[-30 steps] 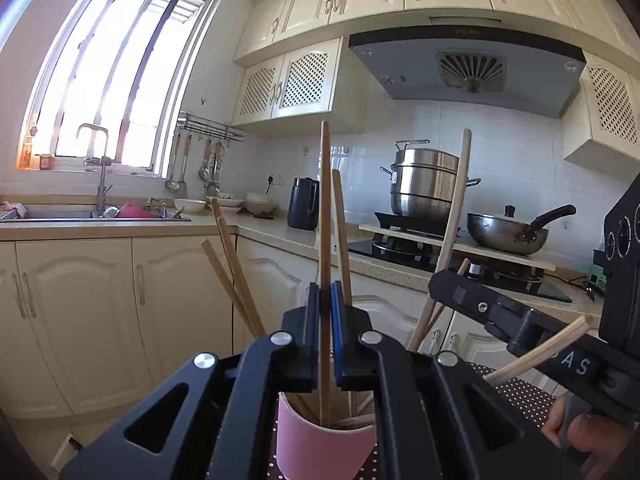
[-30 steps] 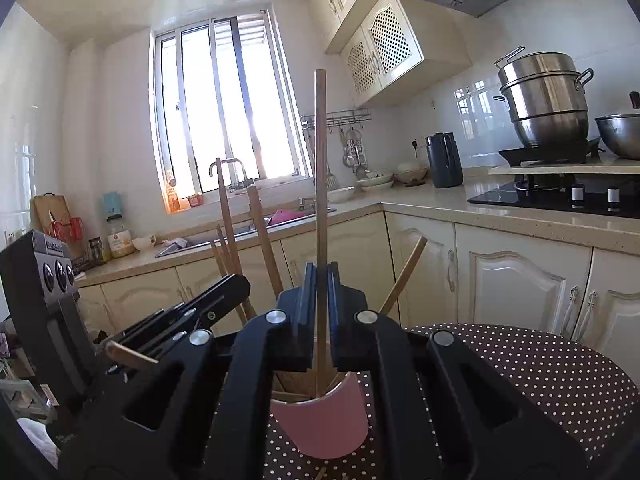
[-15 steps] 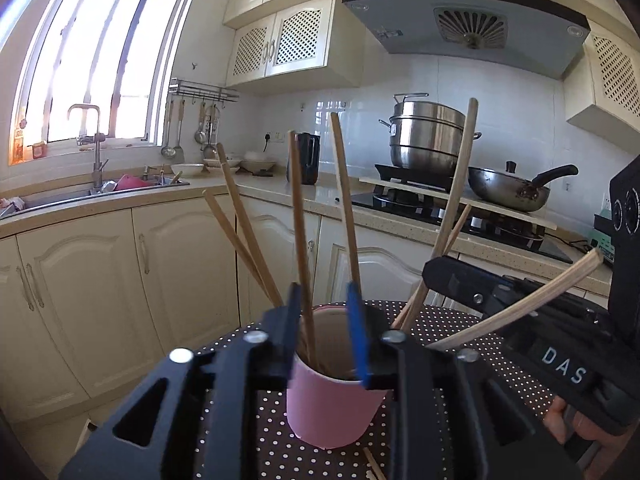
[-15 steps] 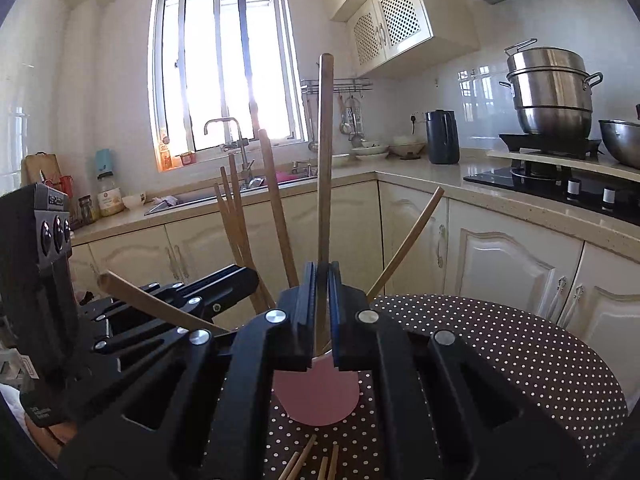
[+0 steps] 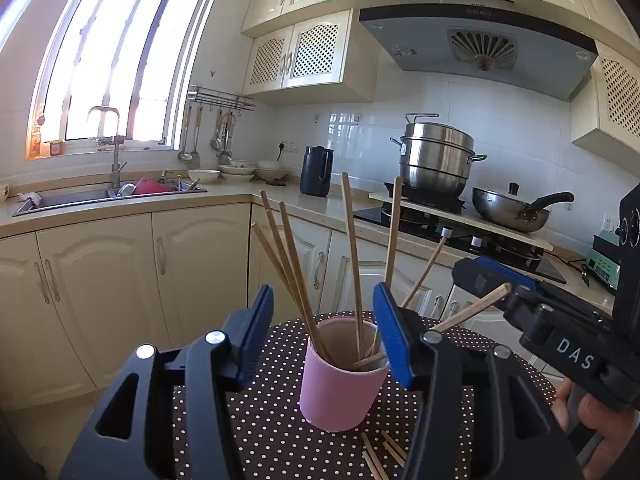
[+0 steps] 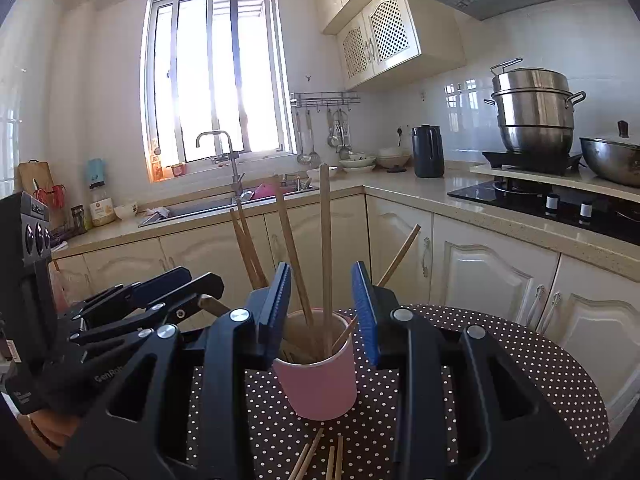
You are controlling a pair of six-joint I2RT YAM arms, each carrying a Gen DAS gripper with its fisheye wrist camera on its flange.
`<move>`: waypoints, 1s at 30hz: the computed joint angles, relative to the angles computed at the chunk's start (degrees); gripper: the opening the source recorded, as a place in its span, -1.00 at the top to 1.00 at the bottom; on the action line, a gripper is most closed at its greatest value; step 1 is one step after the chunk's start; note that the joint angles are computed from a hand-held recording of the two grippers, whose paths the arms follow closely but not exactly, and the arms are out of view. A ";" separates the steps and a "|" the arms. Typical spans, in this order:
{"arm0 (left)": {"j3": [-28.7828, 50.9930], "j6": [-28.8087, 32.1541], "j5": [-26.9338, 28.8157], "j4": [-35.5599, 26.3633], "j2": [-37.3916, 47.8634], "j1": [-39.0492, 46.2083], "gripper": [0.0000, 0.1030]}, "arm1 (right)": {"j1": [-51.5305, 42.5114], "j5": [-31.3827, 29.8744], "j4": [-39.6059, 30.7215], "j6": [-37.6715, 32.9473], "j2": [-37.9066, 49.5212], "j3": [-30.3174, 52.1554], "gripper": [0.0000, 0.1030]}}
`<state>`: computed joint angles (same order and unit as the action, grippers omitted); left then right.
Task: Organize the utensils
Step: 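Drop the left tool's chopstick into the pink cup while the right tool releases its own, then move both open tools back down toward the remaining chopsticks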
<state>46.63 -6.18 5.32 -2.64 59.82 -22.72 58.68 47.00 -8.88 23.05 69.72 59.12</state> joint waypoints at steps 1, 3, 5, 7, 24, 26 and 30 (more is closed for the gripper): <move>0.09 0.06 -0.32 -1.06 -1.01 -0.08 -0.03 | 0.93 1.06 -0.82 0.22 -0.39 0.34 0.38; 0.23 0.30 -1.25 -3.36 -3.52 -0.60 -0.09 | 2.85 3.27 -2.65 0.65 -1.19 1.15 0.37; 0.34 0.59 -2.21 -5.35 -5.83 -1.37 -0.14 | 4.99 5.61 -4.73 1.63 -1.95 1.96 0.33; 0.66 0.96 -3.23 -7.69 -8.12 -2.21 -0.15 | 7.90 8.79 -6.79 2.93 -2.76 2.56 0.20; -0.40 0.94 -30.22 -23.16 -26.23 -30.47 -0.39 | 31.40 28.47 -57.70 45.05 3.07 17.41 0.07; -0.47 0.06 -34.12 -24.47 -26.62 -34.76 -0.40 | 32.91 28.33 -63.29 51.53 4.38 17.91 0.05; -1.31 -1.76 -41.24 -26.47 -26.87 -42.35 -0.42 | 34.72 26.86 -70.76 61.43 6.06 17.55 0.03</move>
<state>45.32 -7.94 -35.91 -29.10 32.95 -65.07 93.41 73.86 -79.64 84.49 75.77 76.68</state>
